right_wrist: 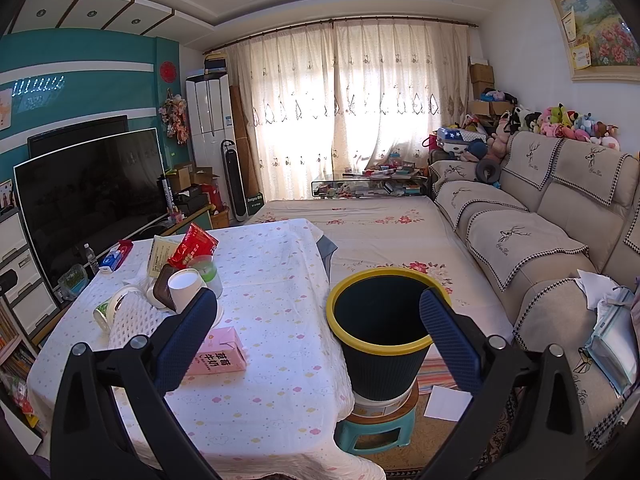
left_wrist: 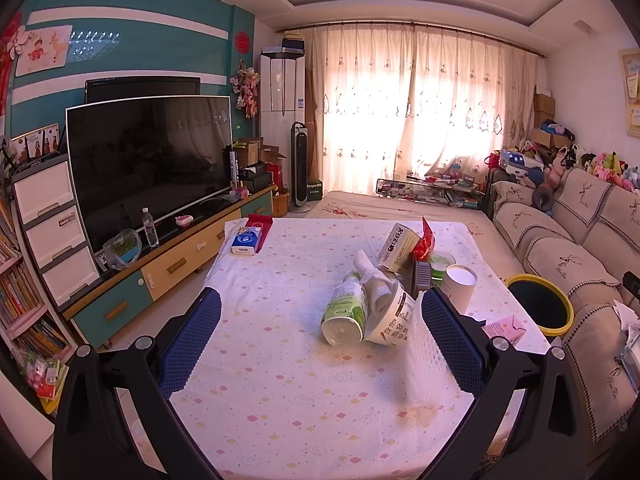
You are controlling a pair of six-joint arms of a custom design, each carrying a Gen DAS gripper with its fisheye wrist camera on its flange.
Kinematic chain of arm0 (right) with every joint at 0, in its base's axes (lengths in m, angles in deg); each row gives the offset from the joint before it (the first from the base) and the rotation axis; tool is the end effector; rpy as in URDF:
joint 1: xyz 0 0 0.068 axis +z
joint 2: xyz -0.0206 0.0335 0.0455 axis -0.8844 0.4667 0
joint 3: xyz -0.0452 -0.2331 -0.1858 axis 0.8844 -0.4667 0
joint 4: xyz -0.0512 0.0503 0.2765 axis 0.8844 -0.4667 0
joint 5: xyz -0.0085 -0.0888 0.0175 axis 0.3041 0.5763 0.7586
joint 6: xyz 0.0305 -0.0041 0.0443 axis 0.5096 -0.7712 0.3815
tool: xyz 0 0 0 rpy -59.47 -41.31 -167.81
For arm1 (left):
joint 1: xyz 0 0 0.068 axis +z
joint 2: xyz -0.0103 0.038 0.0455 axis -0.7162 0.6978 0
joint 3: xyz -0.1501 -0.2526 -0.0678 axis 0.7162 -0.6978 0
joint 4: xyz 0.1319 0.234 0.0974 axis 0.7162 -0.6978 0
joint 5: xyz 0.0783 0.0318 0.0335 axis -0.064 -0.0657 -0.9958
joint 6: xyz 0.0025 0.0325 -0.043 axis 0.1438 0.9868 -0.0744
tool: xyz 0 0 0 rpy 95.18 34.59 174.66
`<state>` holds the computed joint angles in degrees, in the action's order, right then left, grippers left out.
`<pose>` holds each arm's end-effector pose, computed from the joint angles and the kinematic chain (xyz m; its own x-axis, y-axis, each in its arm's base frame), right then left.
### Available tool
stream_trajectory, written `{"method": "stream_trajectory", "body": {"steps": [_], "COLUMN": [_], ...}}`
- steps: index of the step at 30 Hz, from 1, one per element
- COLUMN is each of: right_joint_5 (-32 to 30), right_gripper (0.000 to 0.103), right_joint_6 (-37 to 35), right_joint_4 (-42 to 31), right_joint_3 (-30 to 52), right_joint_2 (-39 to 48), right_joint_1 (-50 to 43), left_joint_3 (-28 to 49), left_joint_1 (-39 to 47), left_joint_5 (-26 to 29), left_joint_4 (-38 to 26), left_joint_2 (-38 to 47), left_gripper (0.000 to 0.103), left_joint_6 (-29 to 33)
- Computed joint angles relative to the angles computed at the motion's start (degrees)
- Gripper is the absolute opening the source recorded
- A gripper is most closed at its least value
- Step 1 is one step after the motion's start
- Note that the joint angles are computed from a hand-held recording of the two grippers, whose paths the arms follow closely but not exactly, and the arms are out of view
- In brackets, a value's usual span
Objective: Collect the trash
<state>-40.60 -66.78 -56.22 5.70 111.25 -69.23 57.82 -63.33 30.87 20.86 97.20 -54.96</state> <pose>0.2872 -0.0441 0.2572 -0.2973 0.2487 -0.9218 0.4085 0.9058 0.1126 0.3358 -0.1031 0.2717 -0.3948 0.0750 -0.9157 0.2065 0.9784 -0.0089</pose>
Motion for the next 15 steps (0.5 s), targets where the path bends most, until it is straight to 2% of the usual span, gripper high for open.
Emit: {"method": "stream_trajectory", "body": {"steps": [15], "right_joint_5": [0.0], "right_gripper": [0.097], "right_joint_6": [0.0], "right_joint_4": [0.1], "right_joint_3": [0.0], "right_joint_2": [0.2], "right_joint_1": [0.0], "left_joint_3": [-0.4], "left_joint_1": [0.3], "left_joint_5": [0.4], "left_joint_4": [0.3], "left_joint_2": [0.1], "left_gripper": [0.099], "left_joint_6": [0.1]}}
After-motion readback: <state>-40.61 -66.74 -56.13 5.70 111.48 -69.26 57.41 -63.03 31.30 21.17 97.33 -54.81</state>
